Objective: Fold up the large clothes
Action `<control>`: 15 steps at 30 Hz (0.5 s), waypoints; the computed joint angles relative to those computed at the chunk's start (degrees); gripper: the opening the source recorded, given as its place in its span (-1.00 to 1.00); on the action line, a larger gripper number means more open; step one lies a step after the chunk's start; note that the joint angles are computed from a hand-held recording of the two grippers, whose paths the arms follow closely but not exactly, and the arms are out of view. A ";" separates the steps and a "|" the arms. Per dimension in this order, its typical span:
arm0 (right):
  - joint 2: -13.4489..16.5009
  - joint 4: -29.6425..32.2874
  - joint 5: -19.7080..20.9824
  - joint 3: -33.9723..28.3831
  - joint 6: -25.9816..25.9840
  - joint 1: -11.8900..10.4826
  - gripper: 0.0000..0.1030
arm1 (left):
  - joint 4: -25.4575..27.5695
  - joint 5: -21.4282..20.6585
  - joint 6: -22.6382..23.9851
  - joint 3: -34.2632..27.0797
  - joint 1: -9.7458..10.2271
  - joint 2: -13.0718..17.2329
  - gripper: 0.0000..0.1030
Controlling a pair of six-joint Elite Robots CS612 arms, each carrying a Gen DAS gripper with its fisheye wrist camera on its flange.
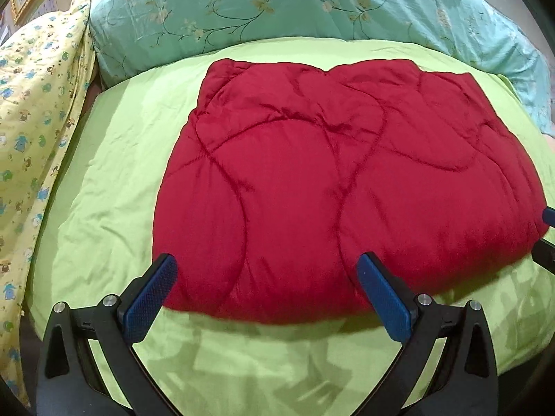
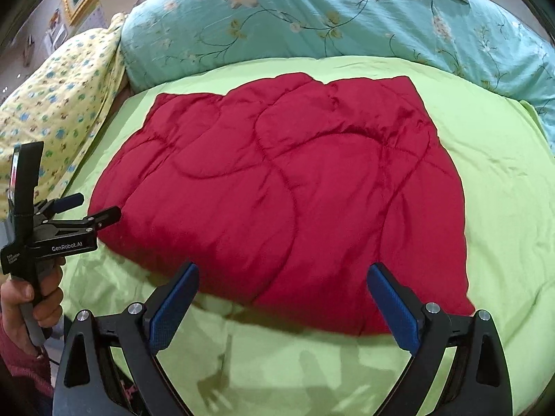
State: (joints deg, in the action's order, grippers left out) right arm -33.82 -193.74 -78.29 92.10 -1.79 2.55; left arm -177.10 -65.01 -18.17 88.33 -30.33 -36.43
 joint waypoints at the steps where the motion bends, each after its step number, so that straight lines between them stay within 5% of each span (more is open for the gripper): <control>1: -0.19 -0.16 -0.01 0.38 0.07 0.08 0.90 | -0.40 0.19 0.08 0.67 -0.25 -0.32 1.00; 15: -3.22 -0.80 -4.13 3.96 -1.16 2.26 0.91 | -1.79 1.33 -0.87 5.09 -1.90 -3.39 1.00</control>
State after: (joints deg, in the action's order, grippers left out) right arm -37.04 -194.55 -82.42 96.06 -2.96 4.82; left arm -178.89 -63.68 -19.04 93.41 -32.23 -39.82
